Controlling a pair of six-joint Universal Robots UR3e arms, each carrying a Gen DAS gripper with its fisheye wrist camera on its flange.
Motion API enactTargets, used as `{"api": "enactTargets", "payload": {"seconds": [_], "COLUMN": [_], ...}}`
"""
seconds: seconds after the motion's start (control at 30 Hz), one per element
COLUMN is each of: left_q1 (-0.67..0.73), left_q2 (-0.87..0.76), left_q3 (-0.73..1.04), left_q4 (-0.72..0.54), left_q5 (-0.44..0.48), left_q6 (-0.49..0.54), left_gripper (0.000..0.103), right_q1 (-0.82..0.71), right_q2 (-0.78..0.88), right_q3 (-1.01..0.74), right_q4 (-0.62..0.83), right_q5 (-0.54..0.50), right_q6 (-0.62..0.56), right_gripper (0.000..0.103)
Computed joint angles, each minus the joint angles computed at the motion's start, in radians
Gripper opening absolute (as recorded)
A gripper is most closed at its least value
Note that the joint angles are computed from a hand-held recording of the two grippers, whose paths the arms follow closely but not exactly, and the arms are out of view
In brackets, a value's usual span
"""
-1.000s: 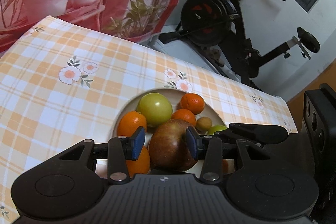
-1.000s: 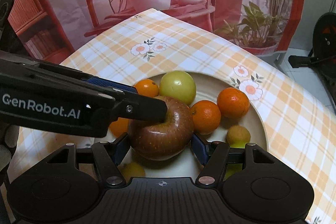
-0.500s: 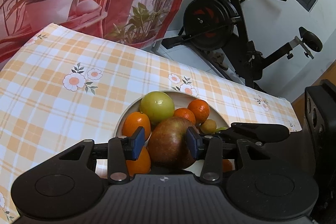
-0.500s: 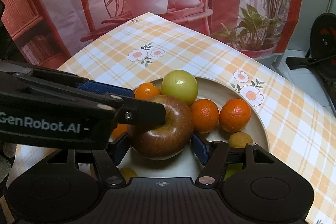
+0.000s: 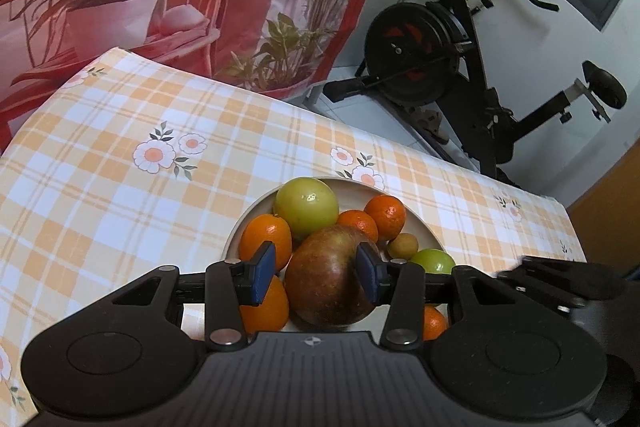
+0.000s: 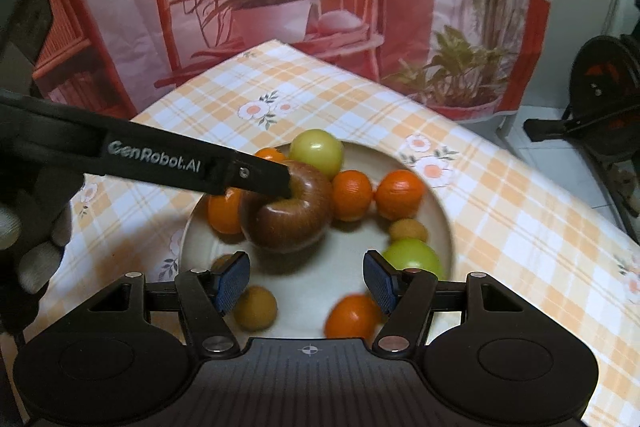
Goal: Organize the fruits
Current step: 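Withdraw both open tools from the plate back to the lemons and red apple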
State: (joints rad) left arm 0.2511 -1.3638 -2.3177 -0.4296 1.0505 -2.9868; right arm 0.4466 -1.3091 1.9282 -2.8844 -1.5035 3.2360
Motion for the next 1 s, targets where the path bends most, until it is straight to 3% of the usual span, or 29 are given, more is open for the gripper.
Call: {"api": "enactTargets", "payload": {"seconds": [0.43,1.0], "left_q1": [-0.032,-0.204], "left_q2": [0.265,0.531], "left_q3": [-0.057,-0.16], "left_q4": [-0.123,-0.25], "left_q5": [0.01,0.082], "left_q6": [0.019,0.011], "left_gripper": [0.046,0.046], "right_q1": [-0.028,0.136], "right_q2": [-0.34,-0.525], "right_q3": [0.383,0.571], "right_q4": [-0.143,-0.178], "right_q5": [-0.065,-0.229], "right_q6": [0.083,0.233], "right_gripper": [0.06,0.059]}}
